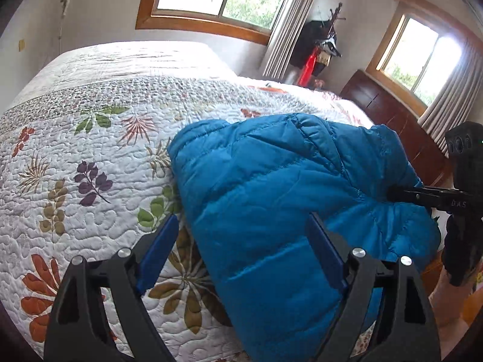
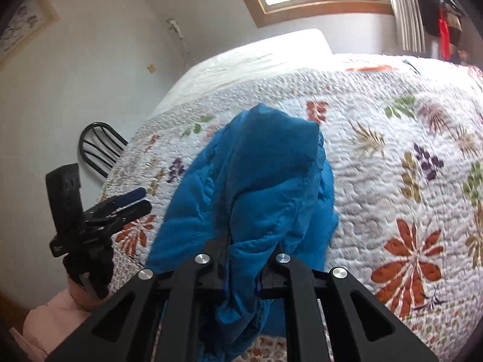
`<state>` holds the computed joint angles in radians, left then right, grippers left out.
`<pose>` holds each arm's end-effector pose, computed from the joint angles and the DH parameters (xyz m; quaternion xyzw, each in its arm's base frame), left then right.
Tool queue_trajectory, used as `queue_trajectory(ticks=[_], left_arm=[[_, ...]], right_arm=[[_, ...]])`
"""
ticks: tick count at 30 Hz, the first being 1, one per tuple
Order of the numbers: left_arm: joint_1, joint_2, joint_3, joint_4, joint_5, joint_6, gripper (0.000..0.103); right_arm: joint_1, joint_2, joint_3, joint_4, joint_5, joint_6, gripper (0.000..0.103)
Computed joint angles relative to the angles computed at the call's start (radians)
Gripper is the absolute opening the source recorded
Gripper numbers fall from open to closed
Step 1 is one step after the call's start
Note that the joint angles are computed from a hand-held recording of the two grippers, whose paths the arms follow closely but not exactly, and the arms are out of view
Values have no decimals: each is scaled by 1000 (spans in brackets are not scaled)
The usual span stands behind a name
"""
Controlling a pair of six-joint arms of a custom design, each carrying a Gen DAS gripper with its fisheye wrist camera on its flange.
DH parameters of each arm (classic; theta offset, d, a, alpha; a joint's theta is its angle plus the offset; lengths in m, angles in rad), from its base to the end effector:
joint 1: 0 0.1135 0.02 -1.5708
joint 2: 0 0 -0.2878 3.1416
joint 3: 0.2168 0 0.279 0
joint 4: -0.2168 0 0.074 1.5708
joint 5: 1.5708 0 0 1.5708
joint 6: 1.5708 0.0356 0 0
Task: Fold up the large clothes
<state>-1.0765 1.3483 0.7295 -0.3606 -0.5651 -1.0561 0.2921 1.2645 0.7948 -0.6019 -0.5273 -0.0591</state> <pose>0.1455 -0.2298 0.1987 -0.0719 0.9194 -0.1161 0.3687 0.2376 0.0902 0.2261 -0.2268 0.9099 0.2785 0.2075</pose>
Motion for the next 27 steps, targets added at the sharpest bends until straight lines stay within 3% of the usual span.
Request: queue_trajectory(ticks=[3,8,14,16,19,23,27], left_arm=[[15,107,20,23,50,-8,82],[31,138,-44,140,106,-47,86],[-9,160,-6,70,46,-108,87],[-23,149,5,37,43,-129,85],[-64,119,13,-21,17,-183,85],[-130,101,51,-128,-50,-245,85],[-194,111,104,-234,-107,-316,86]], right_arm=[[-25,68,-75,79,7,-7,15],[-41,126,-157,200,-3,3,19],[-33,137,-131,178,9,7,23],[-36,87,-124,135,27,11,33],[-27,-55,-149,90,84,22,38],[27,-273,-184,35,223,48,38],[103,-395,-192,-2,255,39,38]])
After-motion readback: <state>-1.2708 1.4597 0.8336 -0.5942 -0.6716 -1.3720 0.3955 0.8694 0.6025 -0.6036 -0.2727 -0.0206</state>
